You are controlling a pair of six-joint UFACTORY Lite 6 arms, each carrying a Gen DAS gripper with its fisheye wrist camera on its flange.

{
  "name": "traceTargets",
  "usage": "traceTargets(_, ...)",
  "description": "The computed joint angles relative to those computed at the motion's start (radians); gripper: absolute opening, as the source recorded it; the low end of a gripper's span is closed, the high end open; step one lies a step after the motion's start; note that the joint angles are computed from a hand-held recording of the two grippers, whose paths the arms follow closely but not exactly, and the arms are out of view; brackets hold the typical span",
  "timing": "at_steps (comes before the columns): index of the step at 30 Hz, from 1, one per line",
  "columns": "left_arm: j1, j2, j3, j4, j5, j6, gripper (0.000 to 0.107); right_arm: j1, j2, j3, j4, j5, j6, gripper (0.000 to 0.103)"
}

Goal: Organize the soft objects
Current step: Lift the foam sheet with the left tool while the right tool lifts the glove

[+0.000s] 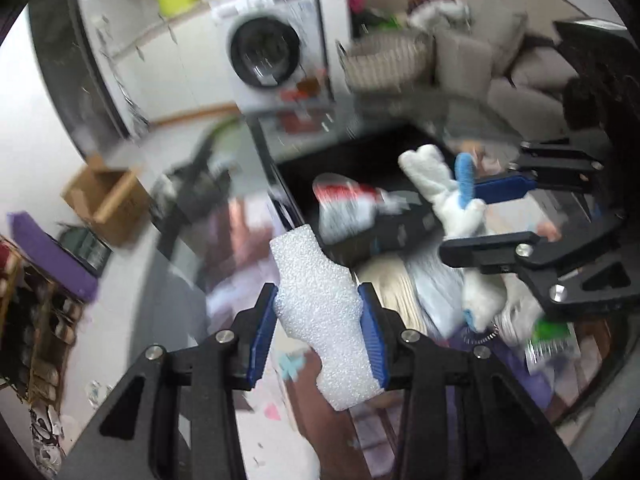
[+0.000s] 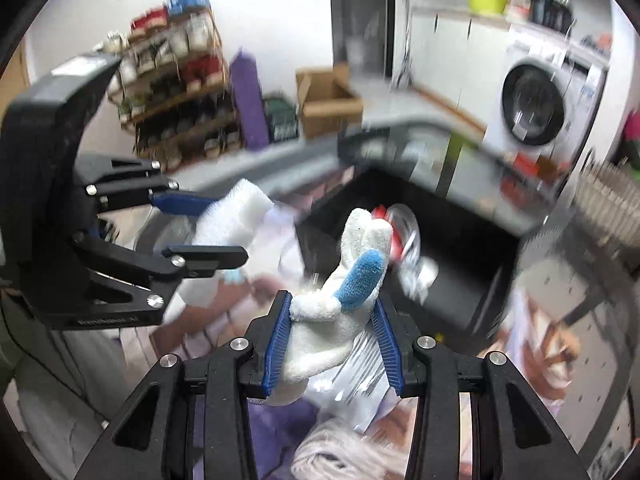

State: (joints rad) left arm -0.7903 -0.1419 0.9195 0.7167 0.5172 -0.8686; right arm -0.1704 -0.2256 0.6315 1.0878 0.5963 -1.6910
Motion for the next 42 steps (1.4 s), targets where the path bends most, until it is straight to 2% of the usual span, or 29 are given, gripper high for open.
traceTargets(2,-0.011,-0.044,-0.013,0.086,0.003,-0.096,0.039,-0.037,-0.087,-0.032,0.088,0.034,-0.09,0.041)
traceTargets(5,0.021,-0.104,-0.037,0.141,-0.055,-0.169,0.039,-0.097,-0.193,-0.069,0.179,0.086,-0.186,0.041)
traceTargets(8,-0.005,-0.147,-0.057,0.303,-0.036,-0.343,0.04,-0.161,-0.311,-0.131,0.278,0.129,-0.301,0.041)
traceTargets(13,-0.039,-0.22,-0.126,0.56,0.011,-0.591,0.04,-0.327,-0.412,-0.197,0.391,0.297,-0.416,0.041)
traceTargets(20,-0.048,-0.268,-0.149,0.618,0.032,-0.624,0.04,-0.395,-0.436,-0.213,0.4,0.39,-0.447,0.041)
traceTargets(24,-0.034,-0.259,-0.147,0.62,0.018,-0.626,0.04,-0.374,-0.459,-0.223,0.418,0.37,-0.453,0.041)
traceTargets(29,-0.03,-0.241,-0.128,0.612,0.01,-0.622,0.04,-0.333,-0.379,-0.195,0.438,0.332,-0.48,0.041)
traceTargets(33,-0.026,-0.173,-0.07,0.615,0.006,-0.633,0.041,-0.265,-0.301,-0.14,0.452,0.248,-0.459,0.041)
traceTargets(36,0.007,-0.116,-0.014,0.624,-0.033,-0.645,0.041,-0.192,-0.252,-0.086,0.499,0.165,-0.469,0.041)
traceTargets(42,0.056,0.028,0.125,0.751,-0.078,-0.782,0.041,-0.095,-0.161,0.017,0.675,0.044,-0.589,0.041)
